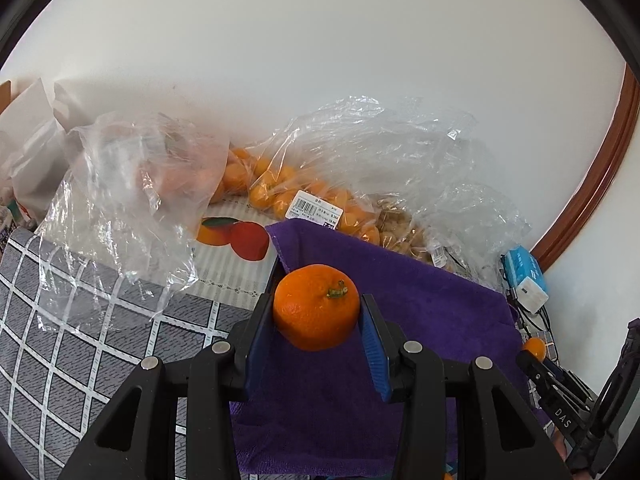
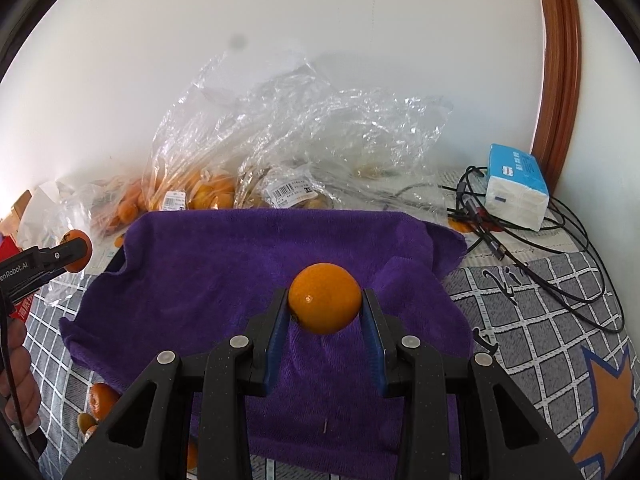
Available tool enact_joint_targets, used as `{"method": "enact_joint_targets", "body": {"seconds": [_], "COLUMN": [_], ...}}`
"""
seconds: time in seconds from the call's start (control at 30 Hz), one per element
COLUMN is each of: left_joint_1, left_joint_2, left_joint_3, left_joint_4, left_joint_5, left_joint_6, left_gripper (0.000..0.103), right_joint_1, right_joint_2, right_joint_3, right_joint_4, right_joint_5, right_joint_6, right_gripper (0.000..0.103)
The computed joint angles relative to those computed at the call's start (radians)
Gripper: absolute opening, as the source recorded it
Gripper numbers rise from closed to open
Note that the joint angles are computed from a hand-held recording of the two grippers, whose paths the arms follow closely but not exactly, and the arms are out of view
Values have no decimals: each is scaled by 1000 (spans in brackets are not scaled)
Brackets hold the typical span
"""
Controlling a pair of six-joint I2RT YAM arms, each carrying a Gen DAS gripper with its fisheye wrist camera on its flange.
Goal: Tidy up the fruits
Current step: 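Lower the orange onto the purple towel and open the right tool while the left tool releases the mandarin there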
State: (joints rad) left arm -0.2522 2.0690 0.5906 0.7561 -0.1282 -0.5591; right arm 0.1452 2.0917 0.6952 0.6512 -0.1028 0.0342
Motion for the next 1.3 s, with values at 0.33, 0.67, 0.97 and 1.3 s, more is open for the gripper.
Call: {"method": "enact_joint_targets", "body": {"seconds": [0.33, 0.67, 0.97, 1.3], "left_joint_1": [-2, -14, -23, -52], "left_joint_2": [98, 129, 134, 39], "left_joint_3": [104, 155, 159, 103], "left_joint_4": [-83, -158, -161, -177], "left_joint_5": [0, -9, -26, -37], "left_joint_6": [17, 31, 45, 59], "left_gripper": [40, 40, 41, 56], "right_joint_1": [14, 36, 36, 42], "right_joint_2": [106, 155, 173, 67], "right_joint_3": [103, 152, 168, 55], "right_joint_4": [-49, -89, -104, -58], "right_joint_5": [23, 57, 72, 104], "right_joint_6": [-20, -30, -33, -35], "right_gripper": [35, 35, 36, 66]}}
